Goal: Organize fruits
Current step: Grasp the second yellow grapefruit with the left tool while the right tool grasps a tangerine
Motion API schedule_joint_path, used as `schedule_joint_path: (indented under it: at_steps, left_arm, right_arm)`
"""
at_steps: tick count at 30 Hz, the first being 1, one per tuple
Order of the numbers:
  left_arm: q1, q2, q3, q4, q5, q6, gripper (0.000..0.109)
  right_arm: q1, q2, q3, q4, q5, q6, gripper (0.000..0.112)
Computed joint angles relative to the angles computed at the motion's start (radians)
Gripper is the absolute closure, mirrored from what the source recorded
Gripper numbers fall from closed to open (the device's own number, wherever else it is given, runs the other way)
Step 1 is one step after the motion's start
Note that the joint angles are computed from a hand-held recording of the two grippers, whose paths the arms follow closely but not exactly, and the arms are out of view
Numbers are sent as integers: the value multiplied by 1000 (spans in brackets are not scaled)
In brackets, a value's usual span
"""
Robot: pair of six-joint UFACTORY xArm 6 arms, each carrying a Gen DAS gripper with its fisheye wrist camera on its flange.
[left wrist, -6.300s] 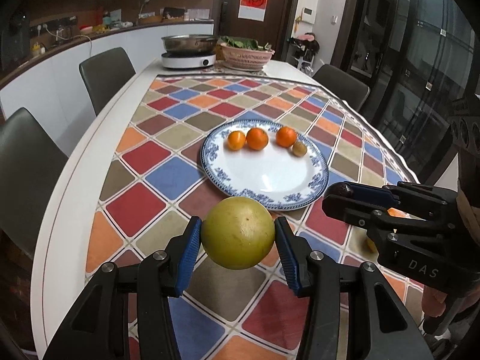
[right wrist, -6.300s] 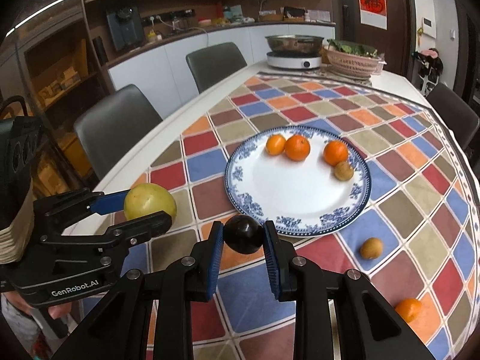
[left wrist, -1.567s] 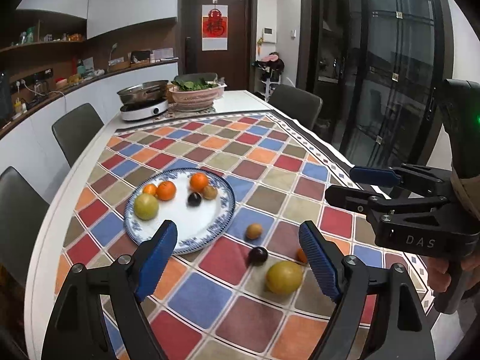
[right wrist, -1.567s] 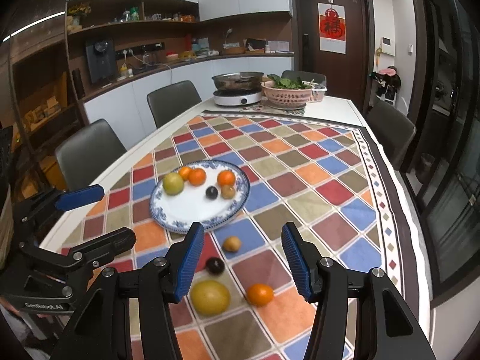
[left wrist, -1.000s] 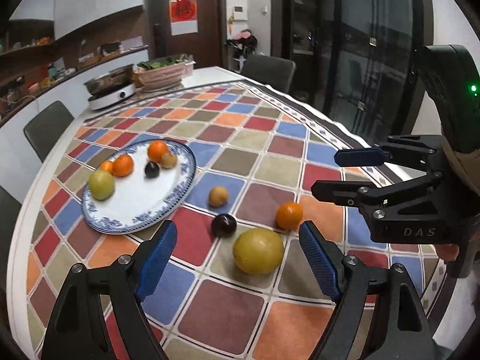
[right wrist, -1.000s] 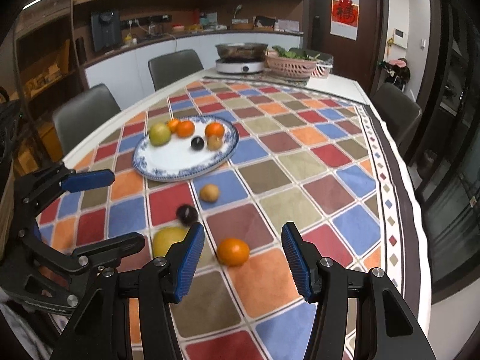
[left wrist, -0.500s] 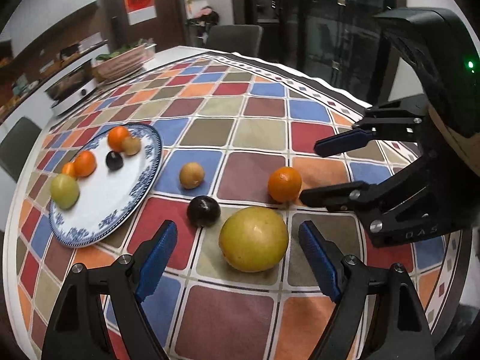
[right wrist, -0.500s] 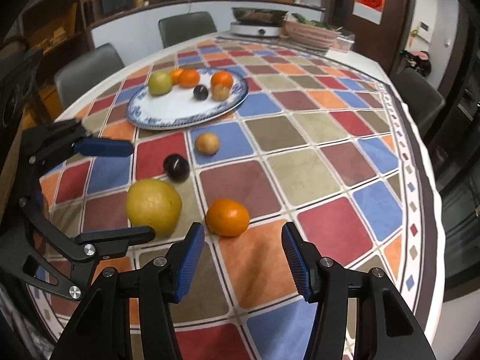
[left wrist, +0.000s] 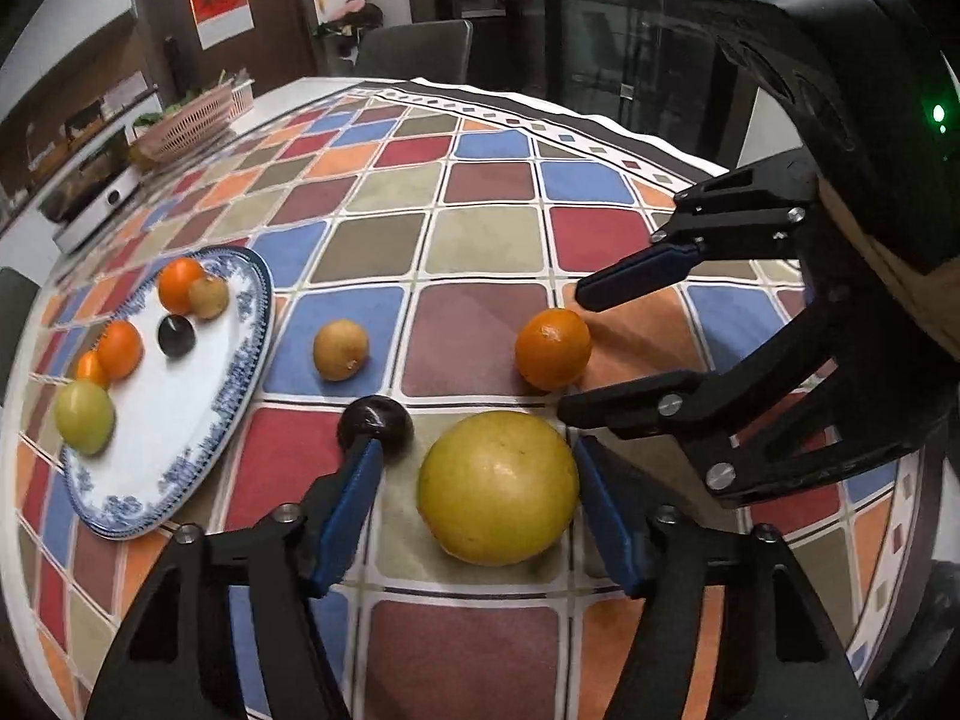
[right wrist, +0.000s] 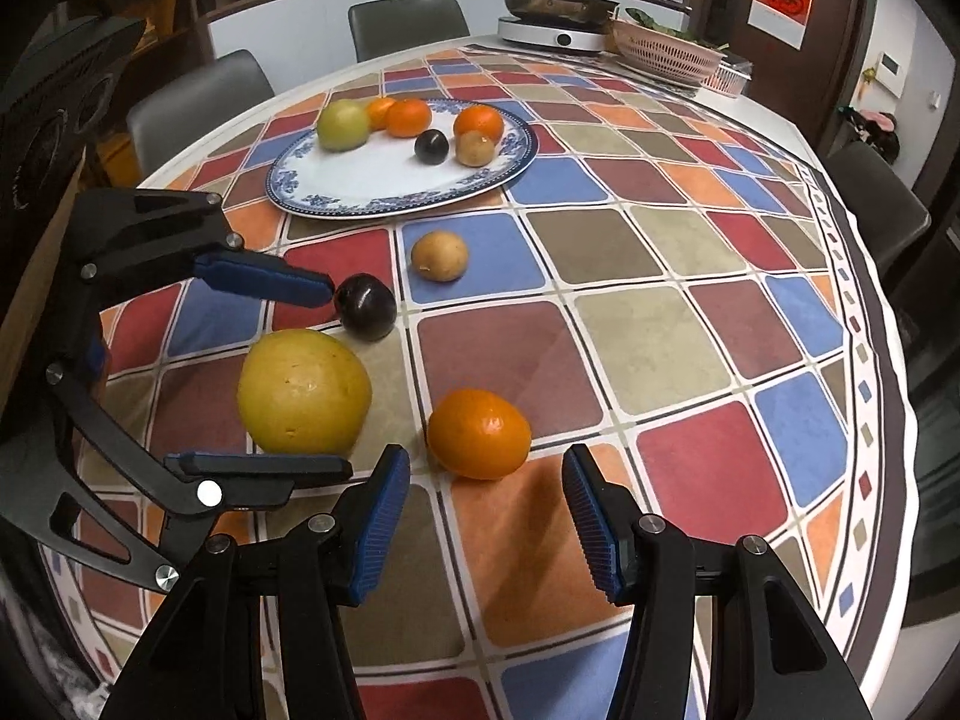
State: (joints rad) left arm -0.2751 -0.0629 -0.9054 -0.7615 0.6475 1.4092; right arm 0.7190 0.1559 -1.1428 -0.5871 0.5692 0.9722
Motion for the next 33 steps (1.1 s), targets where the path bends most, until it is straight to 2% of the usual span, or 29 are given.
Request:
schedule_joint_path:
  at_steps: [3,6,21,33]
  left_arm:
    - [10,3,-9,1,40,-22,59]
    - [7,-12,10,11,10,-61,59]
    - [34,-47,31,-37,-27,-177,59]
    - [77,-138,65,-156,-22,-118,59]
  right_arm:
    - [-5,7,0,2,-16,5,59]
    - [-12,11,4,10,-38,10,66]
    - [-20,20,3,-7,-67,70,75]
    - [34,-28,-19,-159,-4,236,75]
